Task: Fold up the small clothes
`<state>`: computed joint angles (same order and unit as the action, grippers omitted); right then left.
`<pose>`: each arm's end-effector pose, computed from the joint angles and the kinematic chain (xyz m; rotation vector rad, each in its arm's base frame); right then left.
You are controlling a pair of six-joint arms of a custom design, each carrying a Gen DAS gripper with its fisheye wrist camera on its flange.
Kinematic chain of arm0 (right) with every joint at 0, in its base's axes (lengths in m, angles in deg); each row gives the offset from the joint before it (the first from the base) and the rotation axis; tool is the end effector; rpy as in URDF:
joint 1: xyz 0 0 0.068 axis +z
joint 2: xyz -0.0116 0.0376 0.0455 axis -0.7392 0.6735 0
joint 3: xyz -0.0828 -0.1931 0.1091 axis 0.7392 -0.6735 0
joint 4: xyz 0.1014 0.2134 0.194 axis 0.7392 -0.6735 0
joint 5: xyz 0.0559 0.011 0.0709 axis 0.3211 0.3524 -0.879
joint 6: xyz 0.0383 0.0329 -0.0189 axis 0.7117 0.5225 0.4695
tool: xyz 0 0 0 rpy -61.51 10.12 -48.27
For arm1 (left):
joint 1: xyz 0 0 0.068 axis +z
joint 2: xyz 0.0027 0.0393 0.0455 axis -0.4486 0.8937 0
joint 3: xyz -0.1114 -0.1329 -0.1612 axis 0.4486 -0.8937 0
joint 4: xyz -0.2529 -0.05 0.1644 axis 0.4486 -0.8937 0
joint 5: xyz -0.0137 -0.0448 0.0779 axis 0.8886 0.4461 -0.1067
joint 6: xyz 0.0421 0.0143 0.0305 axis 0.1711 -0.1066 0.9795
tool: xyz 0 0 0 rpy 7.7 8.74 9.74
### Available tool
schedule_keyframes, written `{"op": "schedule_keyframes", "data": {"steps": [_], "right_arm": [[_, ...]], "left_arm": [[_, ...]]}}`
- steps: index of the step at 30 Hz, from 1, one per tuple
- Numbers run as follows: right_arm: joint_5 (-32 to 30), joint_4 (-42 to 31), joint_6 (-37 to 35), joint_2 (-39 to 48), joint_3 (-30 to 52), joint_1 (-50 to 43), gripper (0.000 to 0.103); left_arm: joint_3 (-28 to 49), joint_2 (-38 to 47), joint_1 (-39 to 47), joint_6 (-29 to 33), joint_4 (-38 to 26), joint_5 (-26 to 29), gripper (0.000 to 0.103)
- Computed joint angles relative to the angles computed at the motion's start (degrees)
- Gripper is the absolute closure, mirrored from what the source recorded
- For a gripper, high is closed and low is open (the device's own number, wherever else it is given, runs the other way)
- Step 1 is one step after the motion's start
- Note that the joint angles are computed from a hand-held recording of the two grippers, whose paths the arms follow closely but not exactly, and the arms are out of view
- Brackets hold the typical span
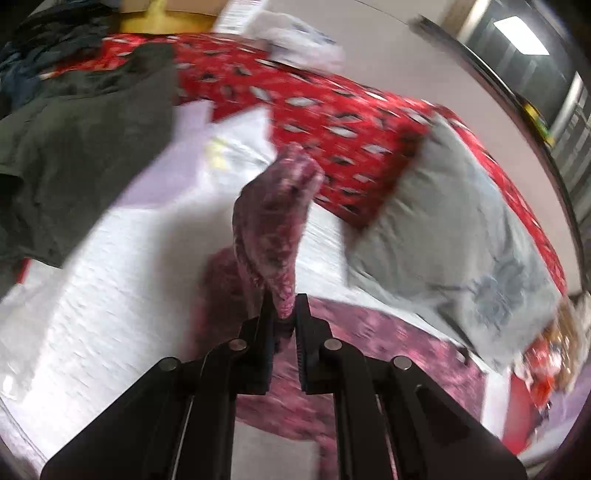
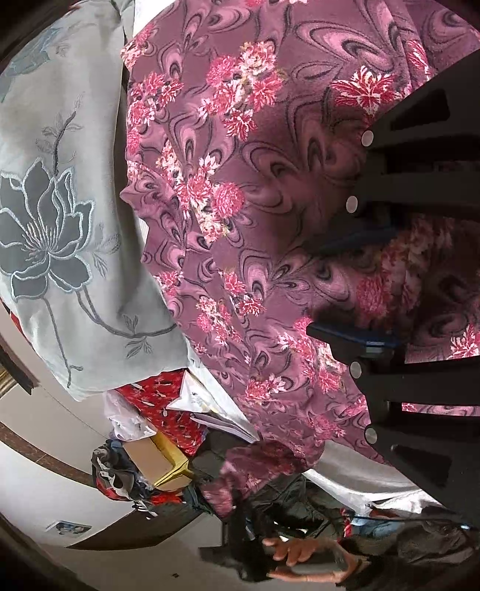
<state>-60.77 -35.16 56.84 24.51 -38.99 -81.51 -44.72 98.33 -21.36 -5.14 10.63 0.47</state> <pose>0.1746 -0.0840 0.0886 -0.0545 2.3151 0.7388 0.2526 0.0170 0.2306 -0.4943 2.3793 -0.3525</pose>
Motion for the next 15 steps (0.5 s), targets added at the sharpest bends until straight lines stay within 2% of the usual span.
{"op": "schedule_keyframes", "data": {"steps": [4,8,12,15], "right_arm": [[1.08,-2.12,0.06,1.78,2.34,0.63,0.063],[1.99,-9.54,-2.76,5.91,8.25,-0.82,0.061],[2.74,-13.28,-7.95,4.08,10.46,-8.7,0.049],[4.69,-14.47,-12.78,7.03,13.13,-14.48,0.046]], "left_arm": [[2.58,-0.03,-13.45,-4.13,-1.53,-6.59,0.095],[5.84,2.62,-24.43,-8.68,-1.29,-10.07,0.095],[8.92,7.16,-35.16,-12.95,0.58,-14.09,0.095],[10.14,11.69,-41.22,-16.63,3.49,-14.03,0.095]]}}
